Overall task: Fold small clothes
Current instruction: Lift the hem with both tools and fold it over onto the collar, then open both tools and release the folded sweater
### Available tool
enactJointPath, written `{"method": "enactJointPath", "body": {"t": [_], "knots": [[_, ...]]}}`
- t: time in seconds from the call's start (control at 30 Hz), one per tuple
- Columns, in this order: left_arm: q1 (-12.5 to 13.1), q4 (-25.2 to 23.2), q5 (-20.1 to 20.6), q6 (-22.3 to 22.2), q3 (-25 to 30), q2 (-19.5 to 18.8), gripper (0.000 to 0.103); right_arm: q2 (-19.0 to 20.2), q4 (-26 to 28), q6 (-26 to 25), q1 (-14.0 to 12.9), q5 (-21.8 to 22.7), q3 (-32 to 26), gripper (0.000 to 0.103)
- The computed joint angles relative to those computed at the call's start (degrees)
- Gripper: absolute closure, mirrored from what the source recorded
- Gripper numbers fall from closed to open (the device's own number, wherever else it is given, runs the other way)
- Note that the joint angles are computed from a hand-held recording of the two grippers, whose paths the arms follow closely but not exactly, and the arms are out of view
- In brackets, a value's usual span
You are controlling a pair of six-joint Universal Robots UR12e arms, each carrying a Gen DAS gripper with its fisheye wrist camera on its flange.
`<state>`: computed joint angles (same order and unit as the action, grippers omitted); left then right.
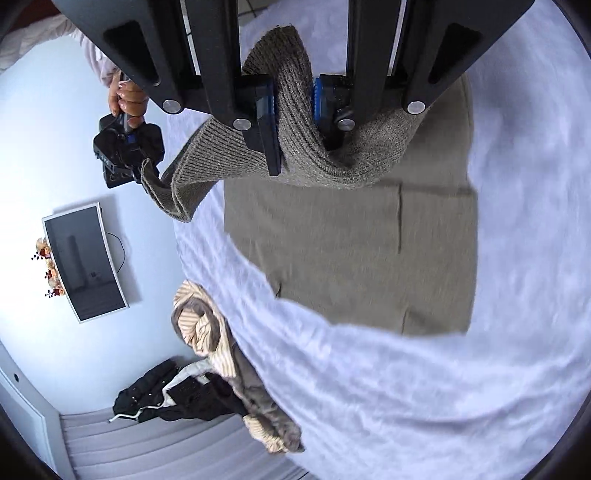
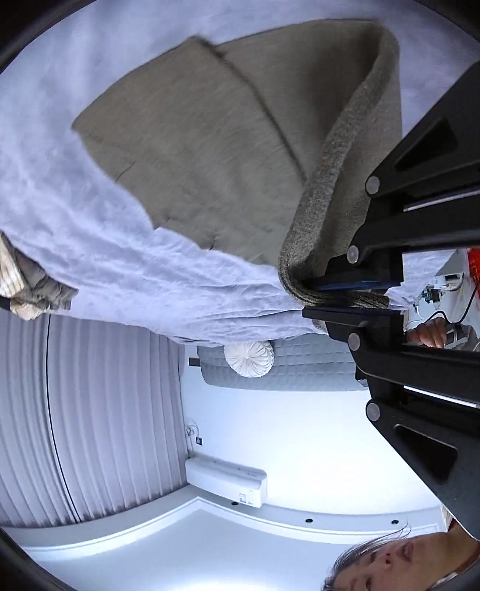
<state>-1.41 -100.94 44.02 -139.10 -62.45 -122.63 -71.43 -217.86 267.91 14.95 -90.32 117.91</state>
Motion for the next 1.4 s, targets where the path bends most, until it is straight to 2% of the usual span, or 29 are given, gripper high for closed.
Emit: {"method": "enactJointPath", "body": {"t": [0.13, 0.23, 0.27, 0.33, 0.37, 0.4, 0.47, 0.5, 0.53, 0.63, 0.7, 0.73, 0.77, 0.8, 0.87, 0.93, 0.97, 1.07, 1.1, 1.13, 1.2, 1.27, 1.33, 1.4], "knots": [[-2.4, 8.4, -0.1, -6.3, 2.4, -2.9, 0.088, -0.5, 1.4, -2.0, -3.8, 3.0, 0.0, 0.095], [-4.0, 13.3, 1.0, -11.8, 4.7, -5.9, 0.088, 1.2, 2.5, -0.8, -6.4, 4.9, -0.7, 0.095], [-4.5, 14.5, 1.7, -13.1, 5.4, -6.8, 0.088, 1.2, 4.9, -0.1, -7.0, 4.7, -0.7, 0.095], [-5.5, 17.2, 4.1, -15.3, 6.5, -8.6, 0.088, 2.2, 6.3, 0.8, -8.4, 5.6, -0.8, 0.095], [-5.9, 18.1, 5.3, -16.2, 6.8, -9.2, 0.088, 2.3, 8.0, 0.8, -9.5, 8.5, -0.5, 0.095], [-6.3, 19.4, 7.1, -17.5, 6.9, -9.7, 0.088, 2.7, 8.5, 1.2, -9.9, 8.9, -0.5, 0.095], [-7.0, 20.2, 11.0, -19.6, 7.9, -10.8, 0.087, 3.7, 8.6, 2.9, -10.4, 8.5, -0.4, 0.095], [-7.2, 20.3, 12.4, -20.1, 8.1, -11.1, 0.080, 4.0, 8.7, 3.5, -10.7, 8.8, -0.1, 0.095], [-7.3, 20.4, 13.7, -21.0, 8.6, -11.5, 0.077, 4.3, 9.1, 4.2, -10.8, 8.6, -0.1, 0.095], [-7.1, 20.4, 13.7, -20.9, 9.1, -11.7, 0.076, 4.5, 9.7, 4.9, -11.5, 10.3, 0.5, 0.095], [-6.7, 21.6, 12.8, -20.7, 8.4, -11.0, 0.057, 4.4, 10.3, 5.2, -11.7, 10.1, 0.7, 0.095], [-6.4, 25.0, 12.5, -21.6, 6.9, -10.0, 0.035, 4.1, 10.8, 5.1, -11.8, 10.1, 0.8, 0.093], [-6.3, 29.1, 13.1, -23.0, 5.2, -8.9, 0.017, 3.8, 11.0, 4.8, -11.9, 10.7, 1.0, 0.091], [-6.0, 32.8, 13.0, -24.0, 3.8, -8.0, 0.016, 3.3, 12.0, 4.3, -12.0, 10.5, 1.2, 0.091], [-5.5, 34.9, 12.6, -25.4, 3.9, -7.7, 0.016, 1.8, 14.7, 2.7, -12.2, 10.1, 1.4, 0.091], [-5.5, 35.7, 14.2, -26.5, 4.4, -7.8, 0.016, -0.4, 20.5, -0.7, -12.1, 8.5, 1.3, 0.077], [-5.5, 34.7, 14.3, -25.6, 5.0, -8.1, 0.016, -1.9, 23.7, -4.0, -12.3, 9.3, 1.3, 0.076], [-6.2, 30.5, 16.0, -20.4, 6.4, -8.8, 0.016, -4.0, 30.6, -14.3, -11.5, 8.7, -0.7, 0.076], [-6.6, 29.2, 16.4, -18.9, 6.4, -8.9, 0.016, -4.3, 34.0, -17.8, -11.3, 9.4, -1.8, 0.080], [-7.0, 28.7, 16.6, -18.2, 6.0, -8.9, 0.016, -4.2, 37.9, -21.5, -11.0, 10.5, -3.2, 0.081], [-7.7, 28.3, 16.9, -17.5, 5.2, -9.1, 0.016, -3.4, 43.9, -25.7, -10.5, 11.5, -5.5, 0.081], [-8.8, 31.8, 20.4, -18.9, 3.7, -9.2, 0.016, -2.1, 48.5, -26.9, -10.0, 10.8, -7.1, 0.081], [-9.4, 36.1, 24.2, -20.5, 2.1, -9.3, 0.016, -1.5, 51.4, -25.8, -9.8, 8.9, -7.3, 0.082], [-9.5, 38.3, 27.4, -21.1, 1.6, -9.6, 0.016, -1.2, 49.6, -22.5, -10.1, 8.0, -5.7, 0.091]]}}
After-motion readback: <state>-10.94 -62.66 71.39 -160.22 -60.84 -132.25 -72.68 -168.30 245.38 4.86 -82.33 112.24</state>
